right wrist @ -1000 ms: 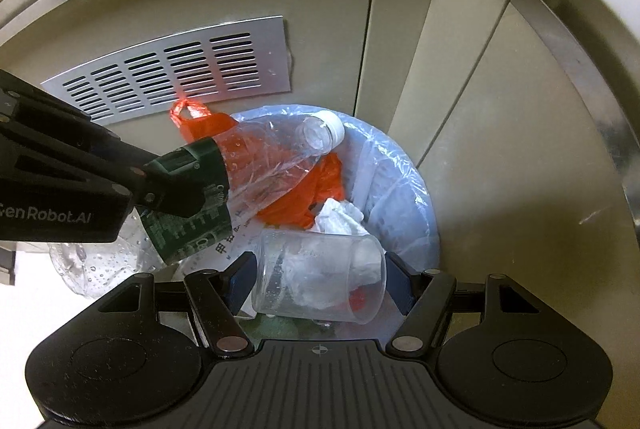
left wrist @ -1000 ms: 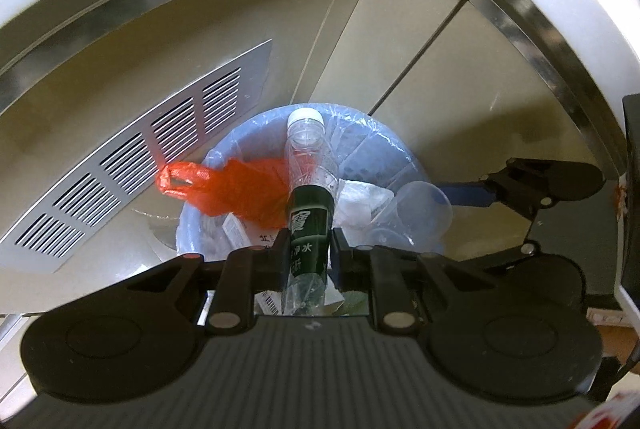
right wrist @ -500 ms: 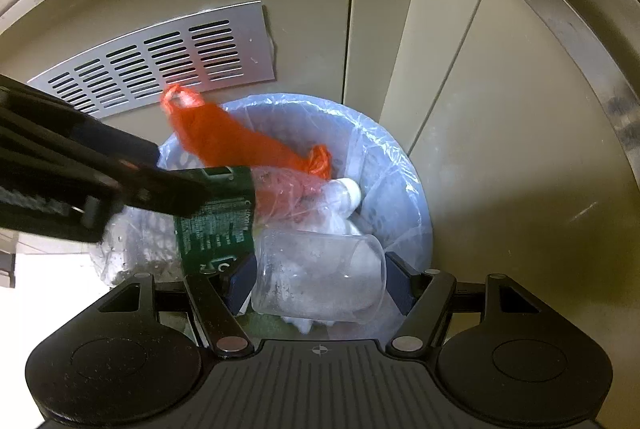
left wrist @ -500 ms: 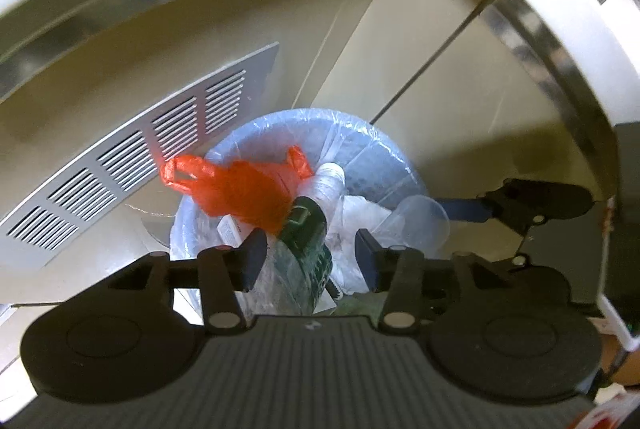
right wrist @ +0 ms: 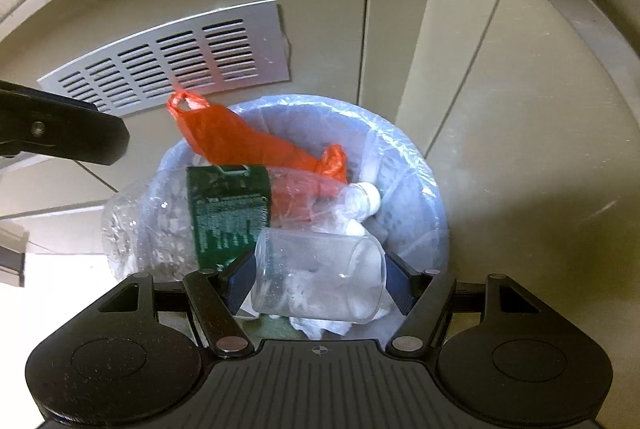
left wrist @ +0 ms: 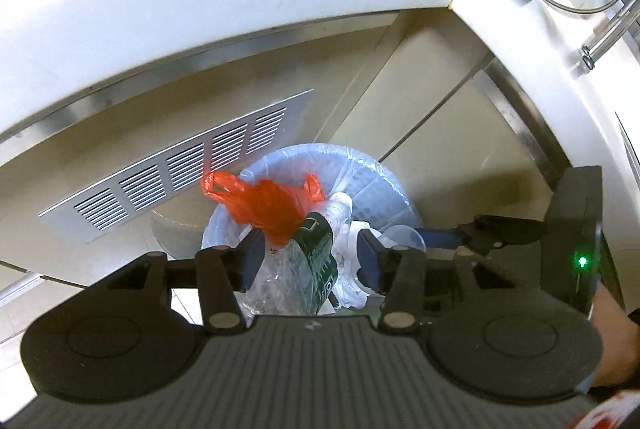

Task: Collect trash
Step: 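Lower the bottle and cup into the bin and open both tools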

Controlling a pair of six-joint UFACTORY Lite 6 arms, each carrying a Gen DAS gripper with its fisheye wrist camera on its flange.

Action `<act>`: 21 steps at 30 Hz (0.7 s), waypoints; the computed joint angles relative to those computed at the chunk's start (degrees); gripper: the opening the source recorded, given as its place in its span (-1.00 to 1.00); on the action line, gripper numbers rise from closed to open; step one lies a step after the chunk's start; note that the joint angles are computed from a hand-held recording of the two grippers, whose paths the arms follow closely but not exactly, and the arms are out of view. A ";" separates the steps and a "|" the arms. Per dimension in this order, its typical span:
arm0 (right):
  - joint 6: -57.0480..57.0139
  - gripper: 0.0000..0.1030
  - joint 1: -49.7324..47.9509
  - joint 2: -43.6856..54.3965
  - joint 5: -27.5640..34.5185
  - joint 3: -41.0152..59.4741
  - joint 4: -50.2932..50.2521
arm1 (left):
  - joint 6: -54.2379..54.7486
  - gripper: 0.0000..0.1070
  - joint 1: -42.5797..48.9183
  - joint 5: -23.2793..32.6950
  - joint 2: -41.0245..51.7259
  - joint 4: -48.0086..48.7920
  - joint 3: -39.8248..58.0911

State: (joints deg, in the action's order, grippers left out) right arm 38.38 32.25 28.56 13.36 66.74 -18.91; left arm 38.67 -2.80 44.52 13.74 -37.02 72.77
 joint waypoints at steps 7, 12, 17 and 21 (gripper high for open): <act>4.05 0.46 0.29 -2.79 -0.83 -3.35 -3.23 | 1.33 -0.05 1.81 -0.26 -3.47 -1.90 -3.22; 5.42 0.47 0.55 -5.87 -0.06 -6.27 -4.59 | 0.96 0.00 2.13 -0.44 -6.71 -1.12 -5.49; 7.10 0.47 1.91 -10.31 1.32 -10.03 -5.01 | -1.09 0.32 2.62 -1.67 -11.64 0.46 -8.71; 8.59 0.47 4.08 -14.51 2.53 -13.05 -4.71 | -3.34 0.52 3.27 -2.27 -16.20 2.40 -11.42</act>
